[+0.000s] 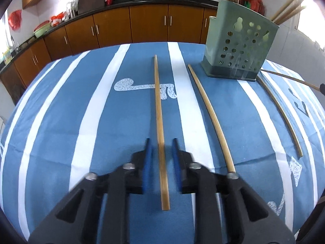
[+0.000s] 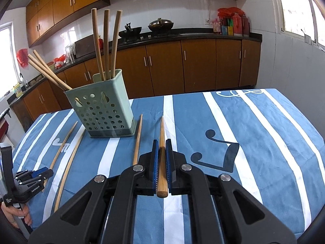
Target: Organize utensils
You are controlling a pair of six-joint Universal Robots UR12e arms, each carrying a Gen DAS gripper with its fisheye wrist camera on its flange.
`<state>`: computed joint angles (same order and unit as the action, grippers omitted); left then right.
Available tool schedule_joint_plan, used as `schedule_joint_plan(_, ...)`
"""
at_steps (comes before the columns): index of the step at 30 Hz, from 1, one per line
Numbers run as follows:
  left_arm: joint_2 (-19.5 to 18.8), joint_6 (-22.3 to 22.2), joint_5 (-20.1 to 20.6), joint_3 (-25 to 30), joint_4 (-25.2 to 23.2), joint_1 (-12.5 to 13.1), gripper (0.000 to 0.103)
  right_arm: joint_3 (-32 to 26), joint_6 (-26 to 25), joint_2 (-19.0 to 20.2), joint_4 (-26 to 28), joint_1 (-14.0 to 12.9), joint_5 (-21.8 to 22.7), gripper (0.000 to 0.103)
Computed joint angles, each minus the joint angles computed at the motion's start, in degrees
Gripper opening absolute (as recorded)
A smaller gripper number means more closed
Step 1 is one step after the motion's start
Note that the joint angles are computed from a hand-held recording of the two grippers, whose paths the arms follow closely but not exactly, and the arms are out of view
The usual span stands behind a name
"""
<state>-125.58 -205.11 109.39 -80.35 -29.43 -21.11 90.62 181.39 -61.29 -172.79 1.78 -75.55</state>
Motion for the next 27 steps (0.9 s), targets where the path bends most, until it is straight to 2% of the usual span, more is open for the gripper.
schedule_joint_plan(6, 1.0, -0.8, -0.7, -0.9, 1.8, 0.3, 0.008, 0.0, -0.1, -0.1, -0.8, -0.1, 0.3, 0.008)
schedule_joint_plan(19, 4.0, 1.1, 5.2, -1.4, 17.7, -0.8, 0.008, 0.0, 2.3, -0.6, -7.1, -0.7, 1.7, 0.008)
schedule_joint_plan(27, 3.9, 1.1, 6.7, -0.4, 19.4, -1.1, 0.008, 0.0, 2.7, -0.6, -7.8, -0.8, 1.9, 0.008)
